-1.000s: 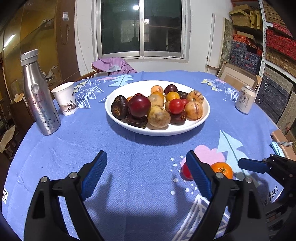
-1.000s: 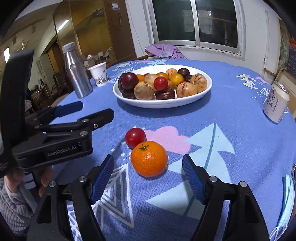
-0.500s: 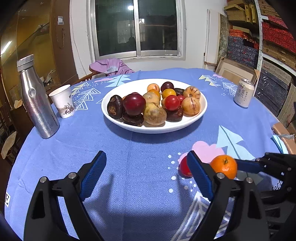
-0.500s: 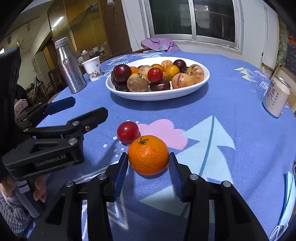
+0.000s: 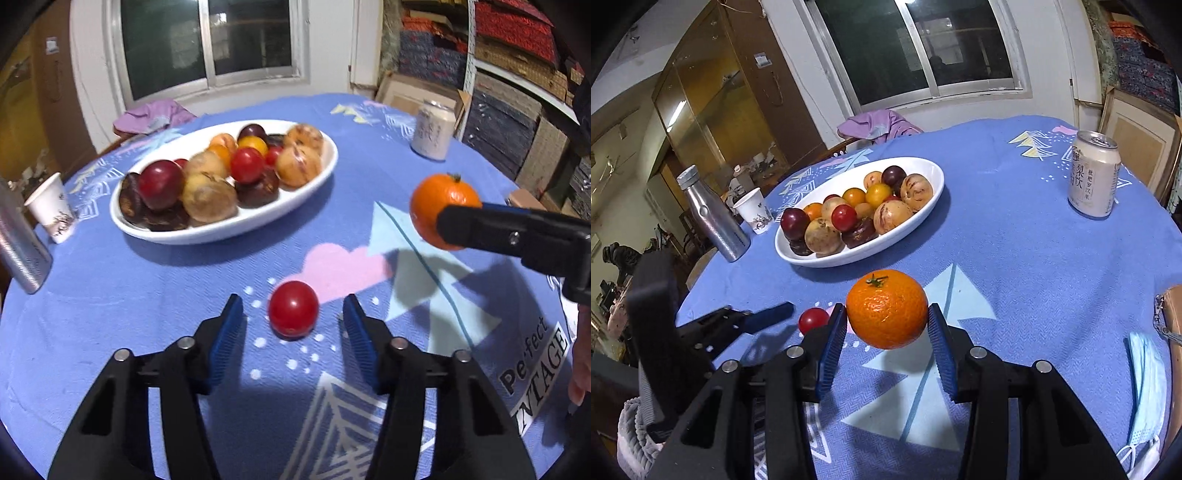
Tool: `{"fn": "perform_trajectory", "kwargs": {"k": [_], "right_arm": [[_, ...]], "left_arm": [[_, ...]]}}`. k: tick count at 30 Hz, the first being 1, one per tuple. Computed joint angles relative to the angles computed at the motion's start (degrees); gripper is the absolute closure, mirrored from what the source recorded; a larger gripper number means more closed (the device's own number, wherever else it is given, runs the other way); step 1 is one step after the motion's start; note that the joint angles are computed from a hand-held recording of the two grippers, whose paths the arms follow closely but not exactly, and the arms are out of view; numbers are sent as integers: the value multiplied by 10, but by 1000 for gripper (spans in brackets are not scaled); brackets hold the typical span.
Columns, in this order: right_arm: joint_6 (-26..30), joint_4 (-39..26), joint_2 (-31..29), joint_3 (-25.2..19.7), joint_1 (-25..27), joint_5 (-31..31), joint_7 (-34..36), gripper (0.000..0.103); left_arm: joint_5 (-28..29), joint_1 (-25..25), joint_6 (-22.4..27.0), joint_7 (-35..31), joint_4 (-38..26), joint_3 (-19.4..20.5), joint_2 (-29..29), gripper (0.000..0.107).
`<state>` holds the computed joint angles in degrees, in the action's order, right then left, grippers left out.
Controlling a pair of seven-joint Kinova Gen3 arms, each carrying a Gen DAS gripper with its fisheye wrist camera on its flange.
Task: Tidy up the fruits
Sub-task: 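Carry the mandarin and tomato onto the white plate and open both grippers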
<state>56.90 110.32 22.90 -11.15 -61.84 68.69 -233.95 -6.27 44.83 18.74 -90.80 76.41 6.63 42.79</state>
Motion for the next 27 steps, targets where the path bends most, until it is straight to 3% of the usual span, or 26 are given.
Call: {"fn": "perform_trajectory", "kwargs": {"k": [2, 6, 7, 13, 15, 17, 20, 22, 27], "right_arm": [[-5, 2, -1, 0, 2, 2, -2, 57], [-10, 0, -1, 0, 4, 0, 1, 57], [-10, 0, -1, 0, 4, -1, 0, 57], [-2, 8, -3, 2, -1, 6, -23, 57], [2, 12, -8, 9, -8, 13, -36, 57], [-2, 7, -17, 26, -12, 7, -20, 57], [14, -31, -15, -7, 47, -3, 49, 57], [-6, -56, -9, 0, 72, -11, 96, 57], [-61, -110, 25, 51, 103, -28, 162, 57]], "left_arm": [[10, -6, 14, -9, -15, 11, 8, 53], [69, -1, 72, -48, -70, -2, 34, 74], [76, -7, 69, -54, -69, 5, 34, 80], [118, 12, 28, -85, -33, -31, 9, 80], [122, 3, 5, -87, -16, -24, -11, 80], [94, -8, 14, -53, -33, -21, -24, 80], [60, 21, 58, 17, -108, -77, -10, 80], [28, 19, 81, 64, -162, -83, 14, 80], [-86, -27, 137, 150, -294, 4, 92, 80]]}}
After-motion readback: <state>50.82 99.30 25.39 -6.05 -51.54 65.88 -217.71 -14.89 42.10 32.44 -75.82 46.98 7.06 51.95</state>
